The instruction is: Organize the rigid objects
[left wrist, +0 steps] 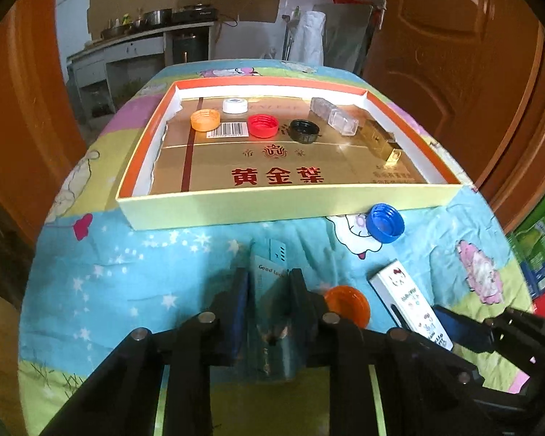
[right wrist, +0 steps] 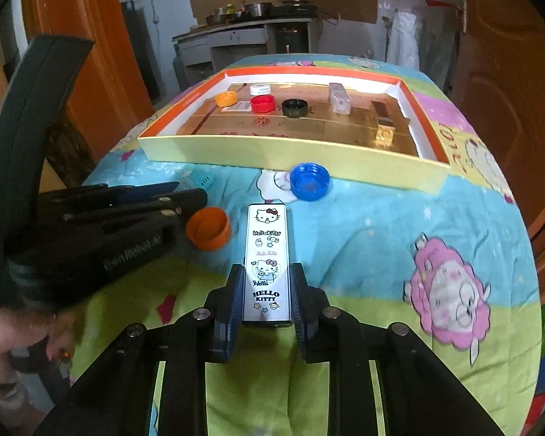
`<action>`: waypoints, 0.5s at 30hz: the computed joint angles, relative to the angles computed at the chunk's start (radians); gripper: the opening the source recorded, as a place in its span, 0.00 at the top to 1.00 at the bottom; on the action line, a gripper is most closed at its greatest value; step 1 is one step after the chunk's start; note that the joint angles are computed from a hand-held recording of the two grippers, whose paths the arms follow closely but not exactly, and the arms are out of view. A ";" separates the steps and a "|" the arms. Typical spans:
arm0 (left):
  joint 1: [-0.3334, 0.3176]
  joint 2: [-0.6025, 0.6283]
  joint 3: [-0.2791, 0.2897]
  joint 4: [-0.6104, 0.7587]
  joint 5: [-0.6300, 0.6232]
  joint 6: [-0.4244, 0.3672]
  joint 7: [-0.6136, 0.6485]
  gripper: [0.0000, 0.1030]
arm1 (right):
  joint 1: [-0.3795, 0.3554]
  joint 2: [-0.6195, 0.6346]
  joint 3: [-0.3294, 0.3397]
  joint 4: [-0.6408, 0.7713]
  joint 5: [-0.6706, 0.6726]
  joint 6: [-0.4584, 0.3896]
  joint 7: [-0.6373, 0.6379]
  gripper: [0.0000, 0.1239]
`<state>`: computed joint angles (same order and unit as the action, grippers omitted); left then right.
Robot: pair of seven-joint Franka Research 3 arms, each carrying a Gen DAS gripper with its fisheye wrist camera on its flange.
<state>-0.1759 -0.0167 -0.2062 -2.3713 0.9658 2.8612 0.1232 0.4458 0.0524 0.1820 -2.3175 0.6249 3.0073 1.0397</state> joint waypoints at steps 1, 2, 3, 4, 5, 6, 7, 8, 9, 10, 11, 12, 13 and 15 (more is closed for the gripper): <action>0.003 -0.008 0.004 -0.011 0.004 0.019 -0.012 0.78 | -0.003 -0.008 0.004 -0.006 0.032 -0.002 -0.020 0.80; 0.006 -0.015 0.005 -0.021 0.005 0.031 -0.020 0.78 | -0.004 -0.015 0.005 -0.012 0.057 -0.004 -0.035 0.80; 0.008 -0.021 0.004 -0.026 0.002 0.035 -0.017 0.78 | -0.004 -0.024 0.006 -0.018 0.087 -0.006 -0.054 0.80; 0.011 -0.030 0.002 -0.033 0.006 0.040 -0.023 0.78 | -0.002 -0.031 0.004 -0.022 0.109 -0.008 -0.067 0.80; 0.014 -0.036 -0.001 -0.037 0.016 0.044 -0.033 0.78 | 0.000 -0.038 0.002 -0.028 0.126 -0.008 -0.075 0.80; 0.017 -0.044 -0.003 -0.042 0.026 0.048 -0.045 0.78 | 0.002 -0.045 -0.002 -0.034 0.138 -0.007 -0.082 0.80; 0.021 -0.054 -0.007 -0.047 0.039 0.053 -0.058 0.78 | 0.005 -0.050 -0.005 -0.037 0.147 -0.006 -0.086 0.80; 0.024 -0.061 -0.010 -0.050 0.045 0.055 -0.064 0.78 | 0.008 -0.054 -0.008 -0.040 0.156 -0.006 -0.091 0.80; 0.027 -0.068 -0.013 -0.052 0.046 0.057 -0.065 0.78 | 0.011 -0.059 -0.010 -0.041 0.164 -0.006 -0.095 0.80; 0.030 -0.075 -0.016 -0.055 0.049 0.059 -0.067 0.78 | 0.013 -0.062 -0.013 -0.042 0.165 -0.005 -0.095 0.80; 0.032 -0.086 -0.020 -0.059 0.049 0.060 -0.069 0.78 | 0.016 -0.065 -0.015 -0.044 0.164 -0.002 -0.093 0.80; 0.036 -0.094 -0.024 -0.061 0.053 0.062 -0.074 0.78 | 0.018 -0.068 -0.017 -0.046 0.163 0.000 -0.093 0.80; 0.040 -0.100 -0.027 -0.062 0.056 0.065 -0.076 0.78 | 0.020 -0.072 -0.018 -0.048 0.163 0.003 -0.094 0.80; 0.050 -0.109 -0.032 -0.062 0.063 0.072 -0.082 0.78 | 0.025 -0.078 -0.021 -0.048 0.163 0.006 -0.094 0.80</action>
